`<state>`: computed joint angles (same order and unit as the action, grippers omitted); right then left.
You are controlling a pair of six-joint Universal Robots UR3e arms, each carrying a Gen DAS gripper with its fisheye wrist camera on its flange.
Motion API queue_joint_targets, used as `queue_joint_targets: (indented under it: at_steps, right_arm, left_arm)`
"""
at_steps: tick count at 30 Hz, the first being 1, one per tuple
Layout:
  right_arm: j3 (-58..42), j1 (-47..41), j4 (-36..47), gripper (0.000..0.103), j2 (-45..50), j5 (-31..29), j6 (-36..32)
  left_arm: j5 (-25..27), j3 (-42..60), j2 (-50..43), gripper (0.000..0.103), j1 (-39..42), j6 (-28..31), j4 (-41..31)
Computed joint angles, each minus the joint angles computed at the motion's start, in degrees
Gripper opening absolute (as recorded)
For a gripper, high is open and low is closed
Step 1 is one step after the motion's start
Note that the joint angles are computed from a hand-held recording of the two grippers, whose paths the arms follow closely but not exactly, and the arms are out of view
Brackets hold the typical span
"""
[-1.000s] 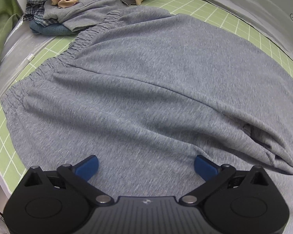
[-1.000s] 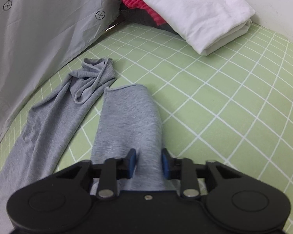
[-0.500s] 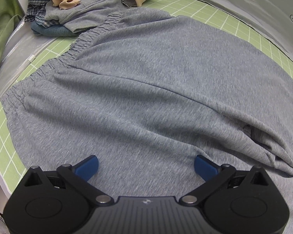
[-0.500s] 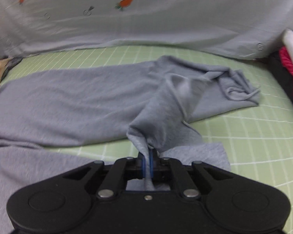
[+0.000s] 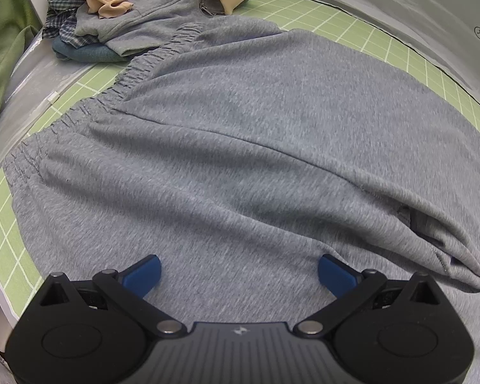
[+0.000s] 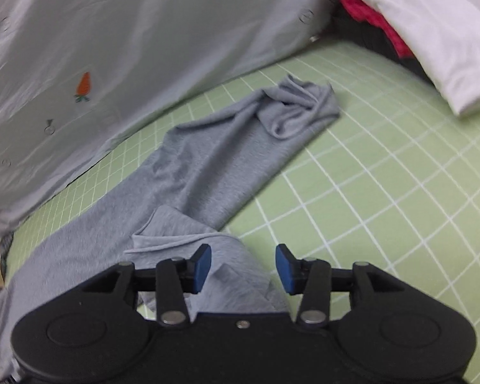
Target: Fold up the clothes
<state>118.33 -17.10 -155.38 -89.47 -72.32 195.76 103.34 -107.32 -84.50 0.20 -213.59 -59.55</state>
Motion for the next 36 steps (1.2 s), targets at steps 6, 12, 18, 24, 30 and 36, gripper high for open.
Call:
queue_joint_targets:
  at_steps: [6, 12, 18, 24, 30, 36]
  right_arm:
    - [0.98, 0.21, -1.53, 0.032, 2.41, 2.53, -0.62]
    - [5.44, -0.75, -8.80, 0.006, -1.06, -0.15, -2.46]
    - [11.40, -4.05, -12.92, 0.005, -11.91, -13.22, -0.67]
    - [14.98, -8.34, -12.60, 0.006, -11.99, -29.84, -4.20]
    - [21.94, -22.52, -5.89, 0.035, -19.76, -17.45, -0.86]
    - [25.33, -25.11, -8.24, 0.046, -19.14, -13.11, -2.91]
  left_arm:
    - [0.36, -0.18, -0.09, 0.103, -0.38, -0.55, 0.38]
    - [0.64, -0.42, -0.08, 0.103, -0.60, -0.89, 0.74]
    - [0.65, -0.05, -0.19, 0.103, -0.58, -0.94, 0.47]
    - [0.61, 0.20, -0.19, 0.103, -0.54, -0.91, 0.14]
    - [0.67, 0.44, -0.41, 0.103, -0.57, -1.14, 0.05]
    - [-0.46, 2.26, -1.13, 0.103, 0.24, -0.84, -1.96]
